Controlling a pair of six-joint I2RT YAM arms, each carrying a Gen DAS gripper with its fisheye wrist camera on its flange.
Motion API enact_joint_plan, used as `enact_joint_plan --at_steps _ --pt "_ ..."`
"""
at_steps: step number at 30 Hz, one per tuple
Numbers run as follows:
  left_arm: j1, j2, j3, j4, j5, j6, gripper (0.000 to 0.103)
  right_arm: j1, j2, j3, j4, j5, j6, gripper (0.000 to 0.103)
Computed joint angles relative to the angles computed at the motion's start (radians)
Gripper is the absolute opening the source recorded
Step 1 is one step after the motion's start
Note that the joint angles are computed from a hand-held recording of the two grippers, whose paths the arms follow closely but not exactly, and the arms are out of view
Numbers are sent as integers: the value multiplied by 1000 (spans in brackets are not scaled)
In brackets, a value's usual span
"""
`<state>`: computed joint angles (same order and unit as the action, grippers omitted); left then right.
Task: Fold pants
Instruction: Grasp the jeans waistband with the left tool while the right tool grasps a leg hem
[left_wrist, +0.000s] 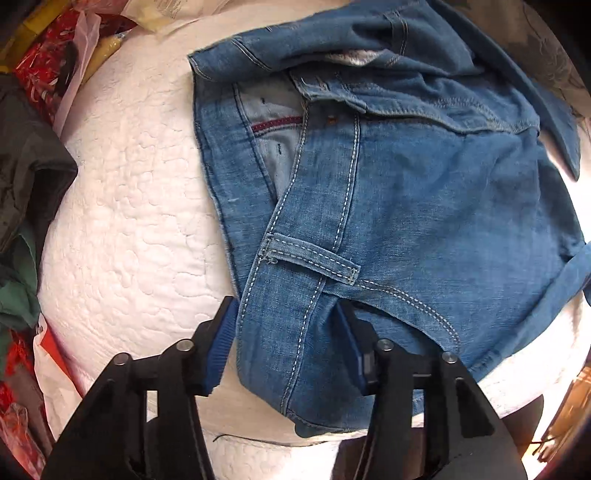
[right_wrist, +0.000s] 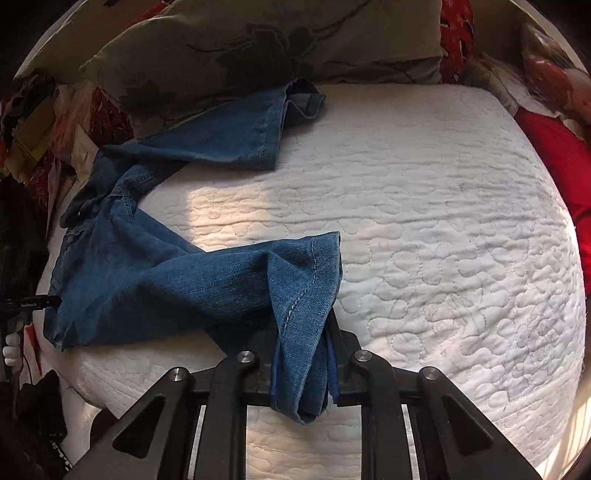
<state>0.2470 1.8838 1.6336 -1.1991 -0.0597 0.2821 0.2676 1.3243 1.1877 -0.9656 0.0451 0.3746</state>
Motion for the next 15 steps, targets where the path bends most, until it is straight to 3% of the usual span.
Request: enact_joint_plan --at_steps 3,5,6,7,10,14,15 --pt "28 -20 10 -79 69 -2 45 54 -63 80 6 140 -108 22" --pt "51 -39 -49 -111 83 15 43 91 -94 25 3 254 -170 31" --pt "49 -66 -109 -88 60 19 43 81 -92 -11 -23 273 -174 41" --pt "55 -95 -167 -62 47 30 44 59 -87 -62 -57 274 -159 42" --pt "88 -167 -228 -61 74 56 43 -90 -138 -219 -100 156 -125 41" --pt "194 -184 -100 -171 205 90 43 -278 -296 -259 -112 -1 -127 42" --pt "216 -176 -45 -186 245 81 43 -321 -322 -251 -119 -47 -135 47"
